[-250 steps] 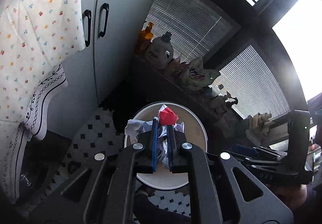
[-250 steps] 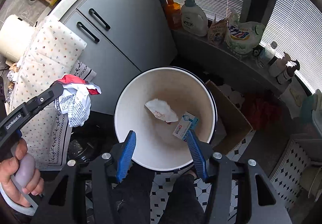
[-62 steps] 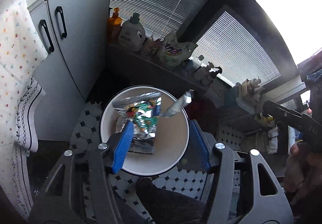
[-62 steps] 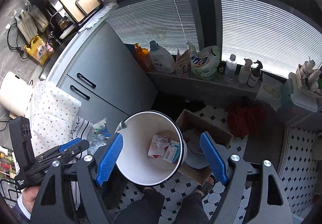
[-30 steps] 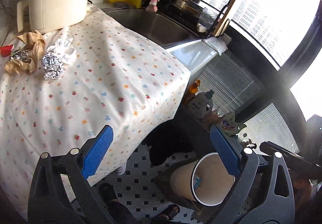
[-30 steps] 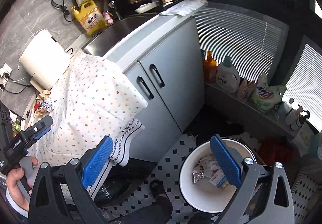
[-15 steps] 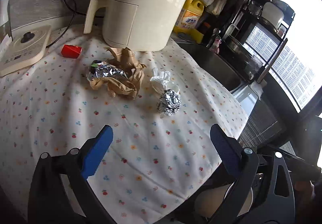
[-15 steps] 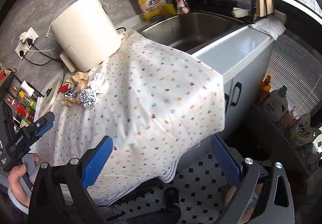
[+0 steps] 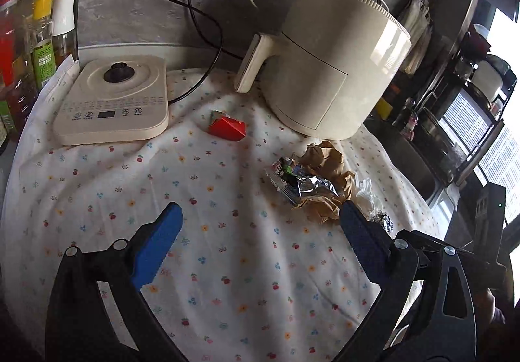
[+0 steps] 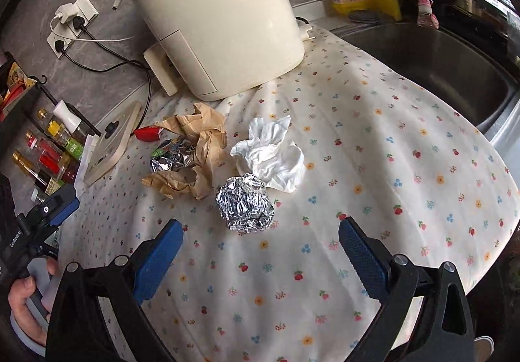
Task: Collect trash
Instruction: 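Grasp the silver foil wrapper with the left gripper while the right gripper grasps the foil ball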
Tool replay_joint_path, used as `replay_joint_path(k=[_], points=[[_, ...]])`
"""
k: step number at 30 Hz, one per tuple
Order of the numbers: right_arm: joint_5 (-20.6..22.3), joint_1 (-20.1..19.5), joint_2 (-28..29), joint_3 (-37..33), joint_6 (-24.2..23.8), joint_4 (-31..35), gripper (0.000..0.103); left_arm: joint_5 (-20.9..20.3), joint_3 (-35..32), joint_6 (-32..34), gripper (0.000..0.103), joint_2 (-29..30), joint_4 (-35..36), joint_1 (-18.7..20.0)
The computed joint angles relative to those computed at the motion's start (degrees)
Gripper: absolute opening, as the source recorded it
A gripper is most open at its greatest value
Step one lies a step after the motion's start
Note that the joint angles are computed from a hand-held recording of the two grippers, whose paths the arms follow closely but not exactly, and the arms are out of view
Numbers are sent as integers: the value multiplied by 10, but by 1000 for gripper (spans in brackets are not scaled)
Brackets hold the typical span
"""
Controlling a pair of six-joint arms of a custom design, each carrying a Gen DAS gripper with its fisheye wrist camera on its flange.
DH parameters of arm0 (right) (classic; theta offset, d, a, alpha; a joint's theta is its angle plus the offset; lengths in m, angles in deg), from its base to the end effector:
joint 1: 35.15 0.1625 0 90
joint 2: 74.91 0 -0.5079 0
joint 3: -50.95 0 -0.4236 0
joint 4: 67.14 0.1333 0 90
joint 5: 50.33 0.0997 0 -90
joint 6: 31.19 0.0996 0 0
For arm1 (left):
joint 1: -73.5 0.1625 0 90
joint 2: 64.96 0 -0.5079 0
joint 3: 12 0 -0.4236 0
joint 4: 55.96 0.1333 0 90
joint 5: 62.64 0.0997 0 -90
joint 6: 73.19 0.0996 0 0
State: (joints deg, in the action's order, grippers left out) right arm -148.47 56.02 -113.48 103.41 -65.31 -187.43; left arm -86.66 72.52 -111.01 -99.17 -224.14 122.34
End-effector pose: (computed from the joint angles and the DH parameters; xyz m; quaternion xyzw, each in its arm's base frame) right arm 0.1382 -0.9292 0.3110 0.2896 -0.9439 0.1165 0.1077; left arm -0.3561 -0.7481 0.1329 -0.1073 0.8176 -0.4920 0.2794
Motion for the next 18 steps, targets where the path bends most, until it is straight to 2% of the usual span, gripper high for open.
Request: replay_joint_path(k=[1,2,3,9,18], points=[[-4,2,7,-7,-1,4,89,0,2,-4,96,-1,-1,2],[-9,4,16,-21,-4,25,60,-2,3,-10,96,-3,0,5],[-16,6,27,-38,-8,54,42,-4,2,-13,96,-3,0,7],[-6,8,17,-26,-40,51,41,-47,-38,18,95,14,-7,30],[-33,-8,1,-41,-1,36,42,-116,-134,50,73,52,47,69]])
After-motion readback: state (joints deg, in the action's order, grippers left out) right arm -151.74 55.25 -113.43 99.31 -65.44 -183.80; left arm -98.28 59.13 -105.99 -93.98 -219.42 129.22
